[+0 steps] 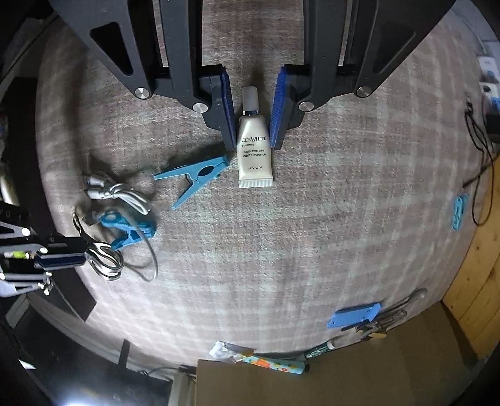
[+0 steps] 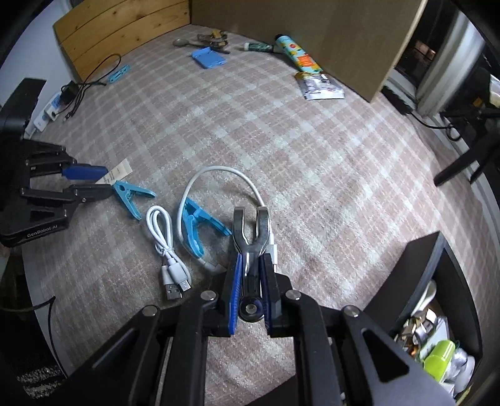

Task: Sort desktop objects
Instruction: 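Grasp the white AVON tube with the left gripper while the right grasps the metal clip, then carry the white tube and metal clip over the black box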

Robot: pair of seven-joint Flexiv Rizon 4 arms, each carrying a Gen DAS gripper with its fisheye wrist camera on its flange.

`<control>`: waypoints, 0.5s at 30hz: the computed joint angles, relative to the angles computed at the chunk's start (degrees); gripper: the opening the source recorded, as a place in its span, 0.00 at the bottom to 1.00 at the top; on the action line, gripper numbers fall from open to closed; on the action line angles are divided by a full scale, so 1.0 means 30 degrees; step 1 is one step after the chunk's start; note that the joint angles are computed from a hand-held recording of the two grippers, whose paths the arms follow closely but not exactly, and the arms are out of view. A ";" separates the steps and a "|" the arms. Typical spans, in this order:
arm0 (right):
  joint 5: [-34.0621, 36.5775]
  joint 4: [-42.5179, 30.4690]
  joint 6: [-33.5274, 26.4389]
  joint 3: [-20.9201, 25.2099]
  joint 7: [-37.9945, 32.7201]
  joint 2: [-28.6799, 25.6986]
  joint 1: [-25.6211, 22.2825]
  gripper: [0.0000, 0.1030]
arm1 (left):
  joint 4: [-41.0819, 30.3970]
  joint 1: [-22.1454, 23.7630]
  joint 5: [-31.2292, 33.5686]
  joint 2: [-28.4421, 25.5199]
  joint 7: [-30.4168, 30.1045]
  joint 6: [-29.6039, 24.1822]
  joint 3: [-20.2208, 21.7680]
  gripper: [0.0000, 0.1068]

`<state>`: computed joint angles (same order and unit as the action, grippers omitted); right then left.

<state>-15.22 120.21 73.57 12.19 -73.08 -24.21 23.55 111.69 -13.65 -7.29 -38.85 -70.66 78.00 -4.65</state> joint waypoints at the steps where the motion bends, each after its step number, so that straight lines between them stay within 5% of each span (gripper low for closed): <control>1: 0.0153 0.0230 0.0314 0.0024 0.0145 0.0227 -0.0054 0.12 | 0.0180 0.0106 -0.0136 0.0068 -0.0110 0.0164 -0.0128 0.19; 9: 0.1061 0.1914 0.1783 -0.0230 0.1189 0.1818 -0.0246 0.12 | 0.2451 0.2422 -0.1109 0.1091 0.0662 0.2096 -0.1965 0.19; 15: -0.0580 0.3313 0.3253 -0.1308 0.3984 0.2879 0.0470 0.12 | 0.3361 0.3733 -0.1768 0.2219 0.1825 0.2556 -0.3544 0.19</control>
